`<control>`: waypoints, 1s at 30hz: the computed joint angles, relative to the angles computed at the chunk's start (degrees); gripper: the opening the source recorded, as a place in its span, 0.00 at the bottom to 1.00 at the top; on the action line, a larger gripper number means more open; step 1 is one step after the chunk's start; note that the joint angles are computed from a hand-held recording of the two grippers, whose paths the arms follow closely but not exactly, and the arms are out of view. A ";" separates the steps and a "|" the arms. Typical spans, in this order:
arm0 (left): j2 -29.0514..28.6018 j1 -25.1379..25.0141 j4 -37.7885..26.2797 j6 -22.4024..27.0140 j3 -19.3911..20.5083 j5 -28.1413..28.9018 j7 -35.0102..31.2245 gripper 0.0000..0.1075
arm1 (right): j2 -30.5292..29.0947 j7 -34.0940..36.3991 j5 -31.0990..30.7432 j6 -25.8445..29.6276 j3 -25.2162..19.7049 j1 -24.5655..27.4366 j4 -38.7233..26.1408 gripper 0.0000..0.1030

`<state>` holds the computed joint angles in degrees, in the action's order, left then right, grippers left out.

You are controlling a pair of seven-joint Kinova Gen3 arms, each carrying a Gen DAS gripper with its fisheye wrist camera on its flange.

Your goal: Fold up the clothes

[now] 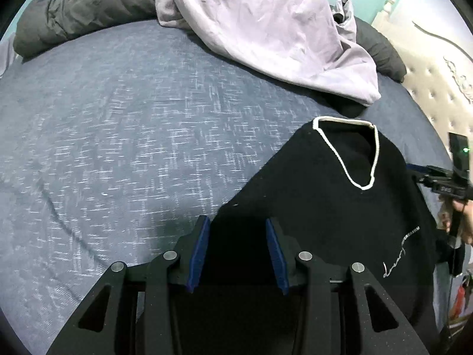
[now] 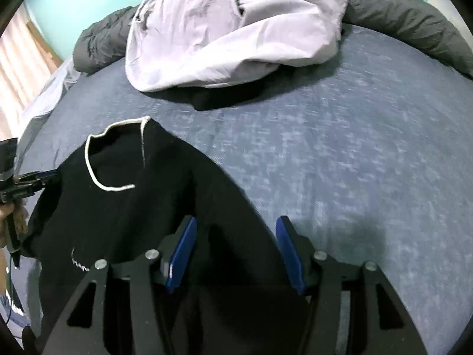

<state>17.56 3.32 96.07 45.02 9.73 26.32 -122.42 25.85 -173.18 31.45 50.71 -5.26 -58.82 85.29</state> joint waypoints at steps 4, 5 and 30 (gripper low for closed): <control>0.56 -0.04 0.26 0.11 0.25 0.53 -0.39 0.21 | 2.84 5.10 -2.25 0.89 -0.70 1.74 -3.11 0.53; 0.34 0.29 0.65 -0.53 0.15 0.14 -0.29 0.15 | 3.52 5.79 -2.63 1.60 -0.49 1.56 -3.91 0.42; 1.04 8.04 -16.00 3.24 -1.77 -14.51 12.93 0.09 | 0.45 5.82 9.83 23.85 1.16 -2.44 -13.69 0.05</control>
